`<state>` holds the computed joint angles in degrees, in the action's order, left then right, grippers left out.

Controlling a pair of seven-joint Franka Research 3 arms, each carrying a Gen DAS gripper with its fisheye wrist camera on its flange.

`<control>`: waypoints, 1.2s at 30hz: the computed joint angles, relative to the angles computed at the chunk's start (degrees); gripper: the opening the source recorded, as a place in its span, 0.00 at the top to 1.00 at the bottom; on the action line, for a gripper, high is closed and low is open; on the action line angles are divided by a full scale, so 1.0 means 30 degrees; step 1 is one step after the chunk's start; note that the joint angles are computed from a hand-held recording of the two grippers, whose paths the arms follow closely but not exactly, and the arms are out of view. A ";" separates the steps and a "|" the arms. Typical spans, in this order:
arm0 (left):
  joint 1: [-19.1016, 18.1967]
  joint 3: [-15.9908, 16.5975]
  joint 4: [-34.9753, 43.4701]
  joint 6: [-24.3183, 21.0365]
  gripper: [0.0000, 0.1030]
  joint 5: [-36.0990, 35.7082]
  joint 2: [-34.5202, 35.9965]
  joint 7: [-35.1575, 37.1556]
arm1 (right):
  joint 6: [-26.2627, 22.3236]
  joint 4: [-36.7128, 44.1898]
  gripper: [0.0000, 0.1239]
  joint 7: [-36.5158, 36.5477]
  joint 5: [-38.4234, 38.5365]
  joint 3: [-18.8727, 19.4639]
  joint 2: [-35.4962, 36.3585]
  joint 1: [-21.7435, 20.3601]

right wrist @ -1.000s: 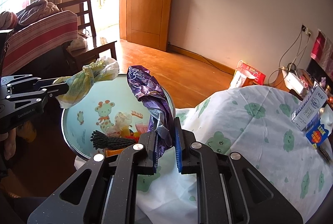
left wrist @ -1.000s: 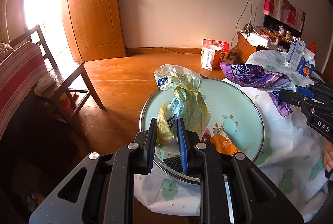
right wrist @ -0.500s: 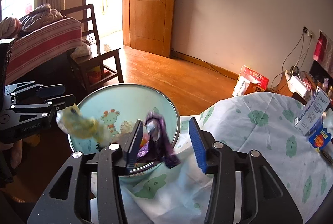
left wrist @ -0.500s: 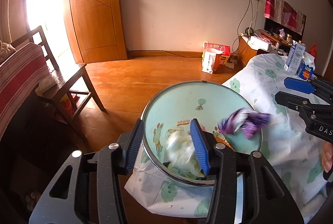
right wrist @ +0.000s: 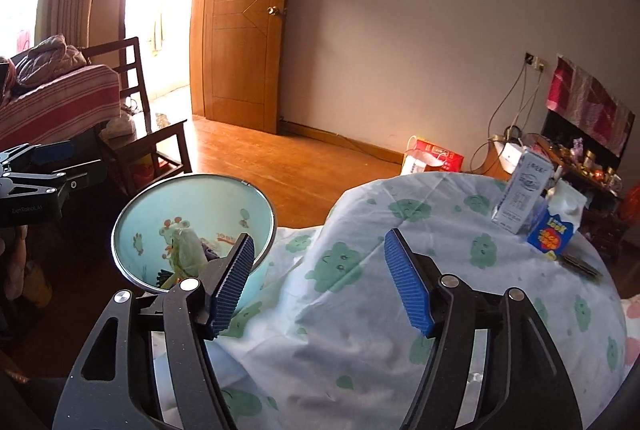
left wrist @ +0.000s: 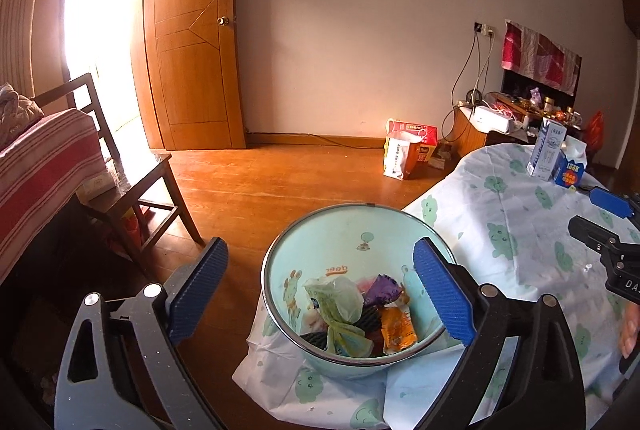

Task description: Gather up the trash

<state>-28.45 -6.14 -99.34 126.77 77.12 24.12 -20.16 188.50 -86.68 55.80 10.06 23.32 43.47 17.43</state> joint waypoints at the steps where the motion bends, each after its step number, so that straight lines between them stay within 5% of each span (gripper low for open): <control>1: -0.0117 0.0005 0.0025 -0.0162 0.10 0.0140 -0.0058 -0.0075 | 0.0416 -0.0402 0.45 0.0017 0.0027 0.0284 -0.0170 -0.0329; 12: -0.0604 -0.0078 0.0554 -0.0907 0.06 0.0491 0.0054 0.0310 | 0.1946 -0.2180 0.45 0.1822 -0.2313 0.2520 -0.0764 -0.3078; 36: -0.0651 -0.0176 0.0456 -0.1437 0.06 0.0313 -0.0057 0.0622 | 0.2529 -0.2877 0.44 0.4932 -0.4374 0.1412 -0.1361 -0.2706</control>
<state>-30.40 -6.67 -97.97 122.46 78.07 23.95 -18.29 196.09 -95.32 70.59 -3.06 27.56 39.39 9.32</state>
